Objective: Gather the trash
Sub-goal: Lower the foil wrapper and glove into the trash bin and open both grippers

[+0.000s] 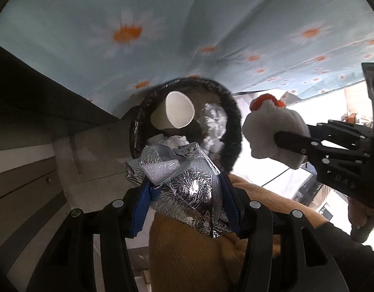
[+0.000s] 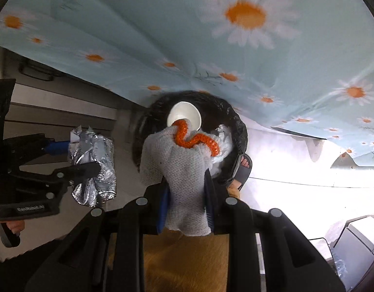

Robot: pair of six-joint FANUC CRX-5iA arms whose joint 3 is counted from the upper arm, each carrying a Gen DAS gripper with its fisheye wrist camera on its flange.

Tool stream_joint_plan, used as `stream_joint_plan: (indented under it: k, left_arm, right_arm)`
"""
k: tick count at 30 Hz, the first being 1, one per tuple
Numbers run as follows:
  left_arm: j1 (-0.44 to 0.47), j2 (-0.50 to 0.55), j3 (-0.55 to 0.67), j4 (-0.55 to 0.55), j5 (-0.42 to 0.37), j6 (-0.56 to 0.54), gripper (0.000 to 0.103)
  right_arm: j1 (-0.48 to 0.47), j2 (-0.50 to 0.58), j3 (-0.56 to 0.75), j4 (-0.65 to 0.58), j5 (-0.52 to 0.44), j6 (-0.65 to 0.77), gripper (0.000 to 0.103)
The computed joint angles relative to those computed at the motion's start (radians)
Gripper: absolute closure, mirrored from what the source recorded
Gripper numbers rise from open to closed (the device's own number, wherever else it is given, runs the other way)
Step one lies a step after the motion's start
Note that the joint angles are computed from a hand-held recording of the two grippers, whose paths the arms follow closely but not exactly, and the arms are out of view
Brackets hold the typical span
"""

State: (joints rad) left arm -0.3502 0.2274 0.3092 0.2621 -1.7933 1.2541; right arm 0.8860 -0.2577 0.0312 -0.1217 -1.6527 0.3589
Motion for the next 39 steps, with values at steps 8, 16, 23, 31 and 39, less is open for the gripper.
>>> stream_joint_plan:
  k: [8,16,23,31,39]
  left_arm:
    - [-0.011,-0.010,-0.180,-0.020,0.132,-0.001,0.051]
    - [-0.017,0.000,-0.258,-0.011,0.254,-0.001,0.050]
    - [-0.022,0.010,-0.276,-0.028,0.310,0.019,0.045]
    - [-0.034,0.019,-0.261,-0.068,0.283,0.061,0.030]
    - [-0.017,0.007,-0.251,-0.080,0.272,0.082,0.022]
  right_arm:
    - [-0.035,-0.009,-0.158,-0.076,0.137,0.007,0.075]
    - [-0.084,0.059,-0.211,-0.130,0.207,0.084,0.075]
    - [-0.110,0.116,-0.184,-0.124,0.192,0.145,0.070]
    - [-0.114,0.107,-0.184,-0.104,0.172,0.150,0.049]
    - [-0.077,0.044,-0.218,-0.091,0.170,0.103,0.049]
